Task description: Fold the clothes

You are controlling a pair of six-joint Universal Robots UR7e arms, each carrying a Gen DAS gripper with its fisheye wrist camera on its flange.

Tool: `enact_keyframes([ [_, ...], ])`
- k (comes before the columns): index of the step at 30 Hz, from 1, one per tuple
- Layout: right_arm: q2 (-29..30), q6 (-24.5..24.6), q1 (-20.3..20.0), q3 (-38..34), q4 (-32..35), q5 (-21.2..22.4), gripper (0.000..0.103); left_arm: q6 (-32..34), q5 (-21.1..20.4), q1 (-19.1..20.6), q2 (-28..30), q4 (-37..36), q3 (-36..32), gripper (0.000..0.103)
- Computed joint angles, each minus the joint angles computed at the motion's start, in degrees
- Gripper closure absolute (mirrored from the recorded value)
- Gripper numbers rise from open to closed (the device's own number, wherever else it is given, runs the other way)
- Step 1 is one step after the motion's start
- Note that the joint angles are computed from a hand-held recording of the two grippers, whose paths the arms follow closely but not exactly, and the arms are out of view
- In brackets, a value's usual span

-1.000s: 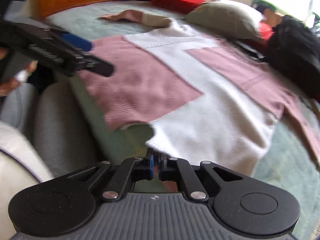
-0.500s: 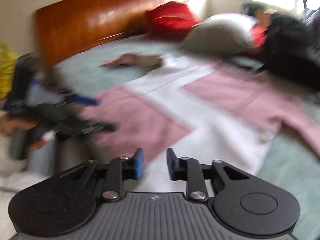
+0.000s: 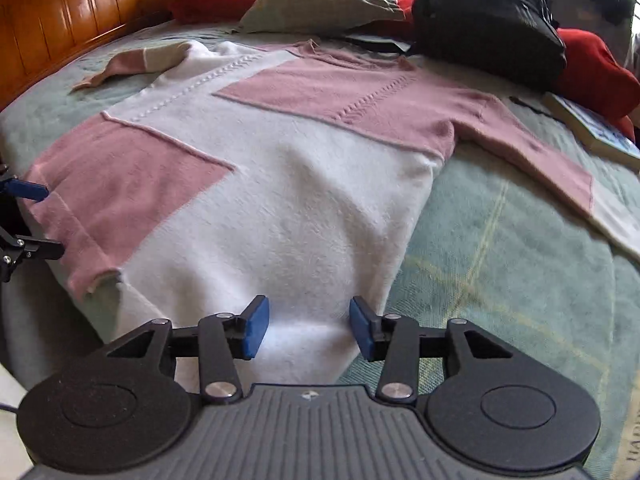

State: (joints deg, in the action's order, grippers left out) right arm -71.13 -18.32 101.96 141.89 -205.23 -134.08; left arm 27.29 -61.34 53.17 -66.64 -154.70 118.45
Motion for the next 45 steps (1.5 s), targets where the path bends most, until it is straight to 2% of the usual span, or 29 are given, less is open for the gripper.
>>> enact_keyframes([
  [1,0.4,-0.3,0.6,-0.8,-0.5,0.8,0.049,0.8,-0.7,-0.3,0.5,-1.2,-0.7,0.002],
  [3,3.6,-3.4,1.0,-3.8,-3.1,2.9,0.04,2.2,-2.2,-0.7,1.6,-3.4,-2.3,0.002],
  [5,7.2,-6.3,0.9,-7.4,-4.6,4.3,0.039,1.8,-2.9,-0.4,4.1,-4.4,-4.6,0.002],
  [8,11.2,-5.9,0.4,-10.9,-1.3,2.3,0.038,-1.2,-2.3,0.6,7.1,-3.6,-6.6,0.002],
  [9,11.7,-5.4,0.5,-10.6,-1.1,1.4,0.033,-2.6,-1.5,1.1,7.3,-1.5,-6.7,0.002],
  [10,11.6,-5.1,0.7,-9.6,-1.8,1.4,0.029,-2.6,-1.5,1.8,6.7,-1.0,-5.7,0.001],
  [11,10.9,-4.3,0.7,-8.6,-1.0,1.7,0.021,-1.3,-2.7,2.3,5.6,-3.0,-3.9,0.001],
  [12,9.1,-2.8,0.7,-7.8,1.9,2.5,0.013,-0.4,-3.8,2.7,4.4,-3.4,-2.7,0.001],
  [14,6.1,-0.8,0.7,-7.1,6.6,4.0,0.008,-1.0,-3.7,2.4,3.0,2.4,-4.0,0.001],
  [16,5.4,-1.7,0.9,-9.1,6.9,4.7,0.008,-2.6,-3.7,2.1,2.5,9.7,-7.0,0.001],
  [19,6.0,-5.2,0.7,-13.3,4.6,6.5,0.003,-3.9,-5.1,2.3,4.9,11.5,-13.0,0.001],
  [21,7.6,-7.9,-0.2,-17.8,2.8,8.2,0.0,-4.5,-5.9,2.4,7.4,11.6,-17.6,0.001],
  [25,11.8,-11.5,-2.3,-28.3,5.4,8.0,0.0,-6.3,-7.5,2.9,14.5,13.0,-28.5,0.001],
  [29,14.5,-9.1,-5.4,-36.0,11.7,7.6,0.0,-9.7,-11.4,3.9,22.4,16.5,-40.8,0.001],
  [32,15.0,-4.5,-8.1,-37.2,15.3,8.7,0.0,-13.5,-15.9,5.1,29.3,20.9,-51.5,0.001],
  [35,14.8,-2.2,-10.6,-36.1,17.2,11.8,0.0,-17.2,-18.1,6.0,36.5,25.5,-61.7,0.001],
  [40,15.6,-9.1,-12.1,-33.0,9.5,14.8,0.0,-23.9,-21.4,8.1,48.5,34.7,-80.1,0.001],
  [41,15.4,-10.3,-12.3,-32.3,8.5,15.4,0.0,-24.7,-21.5,8.5,51.0,36.7,-84.0,0.001],
  [43,14.4,-10.5,-12.8,-31.4,8.6,17.1,0.0,-25.2,-16.8,8.6,54.5,38.0,-89.3,0.002],
  [45,13.1,-8.8,-13.5,-30.8,9.8,19.4,0.0,-24.9,-12.7,8.9,57.9,37.1,-94.4,0.003],
])
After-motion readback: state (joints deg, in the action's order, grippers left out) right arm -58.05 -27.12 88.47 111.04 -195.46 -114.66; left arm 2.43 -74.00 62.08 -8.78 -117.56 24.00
